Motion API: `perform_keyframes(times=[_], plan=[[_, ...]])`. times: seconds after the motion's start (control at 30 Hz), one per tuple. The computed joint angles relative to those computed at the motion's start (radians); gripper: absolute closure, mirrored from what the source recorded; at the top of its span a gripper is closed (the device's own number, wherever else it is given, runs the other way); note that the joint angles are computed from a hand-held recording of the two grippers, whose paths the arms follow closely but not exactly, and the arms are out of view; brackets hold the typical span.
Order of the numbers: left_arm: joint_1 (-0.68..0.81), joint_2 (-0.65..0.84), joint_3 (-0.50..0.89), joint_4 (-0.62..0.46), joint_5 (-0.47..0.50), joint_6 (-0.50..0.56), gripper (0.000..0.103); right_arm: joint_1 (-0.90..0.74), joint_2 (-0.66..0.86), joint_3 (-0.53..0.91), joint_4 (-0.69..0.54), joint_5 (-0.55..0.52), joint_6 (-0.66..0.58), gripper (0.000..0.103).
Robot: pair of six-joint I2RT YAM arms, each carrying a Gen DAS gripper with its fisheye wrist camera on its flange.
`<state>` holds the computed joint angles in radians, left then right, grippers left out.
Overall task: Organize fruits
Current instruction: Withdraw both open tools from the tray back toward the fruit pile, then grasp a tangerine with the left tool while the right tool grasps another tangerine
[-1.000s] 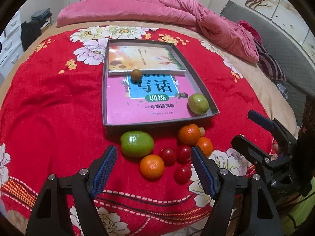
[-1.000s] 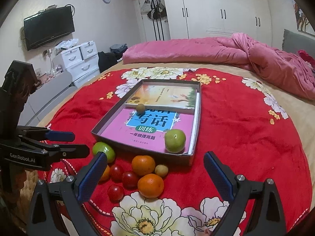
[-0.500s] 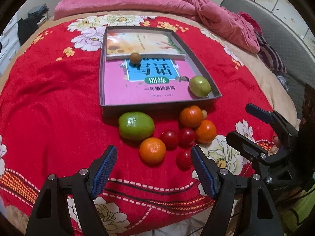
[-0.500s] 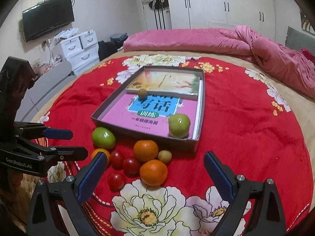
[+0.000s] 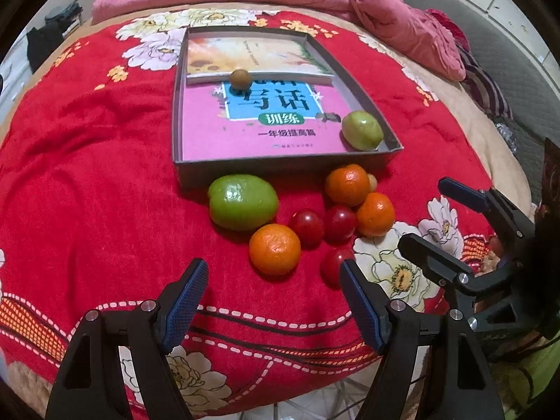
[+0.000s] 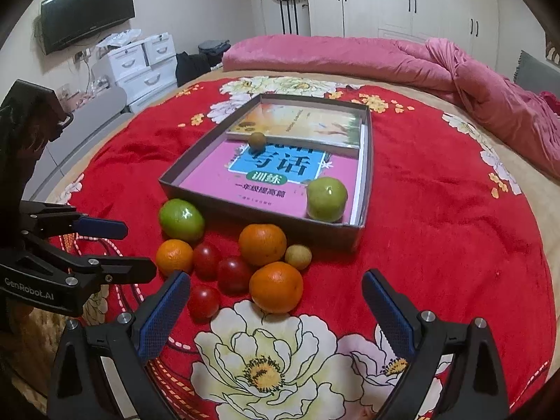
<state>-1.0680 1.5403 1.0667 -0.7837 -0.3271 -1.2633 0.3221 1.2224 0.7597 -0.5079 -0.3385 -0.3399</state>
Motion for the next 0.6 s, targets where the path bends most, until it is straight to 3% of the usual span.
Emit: perform_keyframes(times=[0.4, 0.6], plan=[[0.017, 0.001, -0.028, 0.027, 0.015, -0.011, 0.025, -0.032, 0.119, 0.04, -0.016, 0.011, 0.028, 0.004], [0.023, -0.001, -0.037, 0.043, 0.019, -0.003, 0.025, -0.045, 0.169, 0.053, -0.024, -0.003, 0.031, 0.01]])
